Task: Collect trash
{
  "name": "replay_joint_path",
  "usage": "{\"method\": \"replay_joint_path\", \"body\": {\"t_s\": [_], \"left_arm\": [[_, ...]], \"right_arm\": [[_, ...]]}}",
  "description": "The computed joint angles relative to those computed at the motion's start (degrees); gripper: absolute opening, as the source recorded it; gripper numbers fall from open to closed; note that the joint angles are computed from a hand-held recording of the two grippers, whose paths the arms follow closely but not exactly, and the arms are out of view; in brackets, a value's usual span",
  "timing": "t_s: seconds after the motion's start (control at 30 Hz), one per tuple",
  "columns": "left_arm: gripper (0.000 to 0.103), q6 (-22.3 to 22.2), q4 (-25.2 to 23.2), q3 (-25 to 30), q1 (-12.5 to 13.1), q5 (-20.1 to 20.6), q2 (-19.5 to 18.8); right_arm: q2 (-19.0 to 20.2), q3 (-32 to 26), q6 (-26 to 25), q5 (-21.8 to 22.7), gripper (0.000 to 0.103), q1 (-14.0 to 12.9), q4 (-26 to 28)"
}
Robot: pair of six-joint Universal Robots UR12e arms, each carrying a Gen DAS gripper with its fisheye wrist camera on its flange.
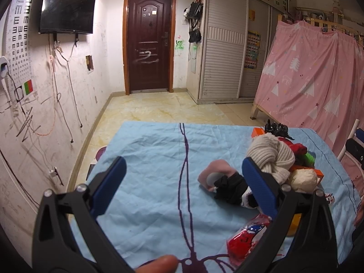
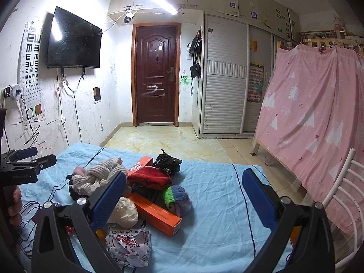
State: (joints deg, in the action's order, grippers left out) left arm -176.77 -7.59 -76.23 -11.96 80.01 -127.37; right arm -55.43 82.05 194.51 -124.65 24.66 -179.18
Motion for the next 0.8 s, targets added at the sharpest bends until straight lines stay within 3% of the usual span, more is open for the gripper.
{"method": "replay_joint_path", "body": {"t_s": [0.8], "left_arm": [[0.097,-0.08,0.02,-0.34,0.1,-0.11,0.21]], "right_arm": [[-0.13,0.17,-0.52,0.59,0.095,-0.09,0.45]]}}
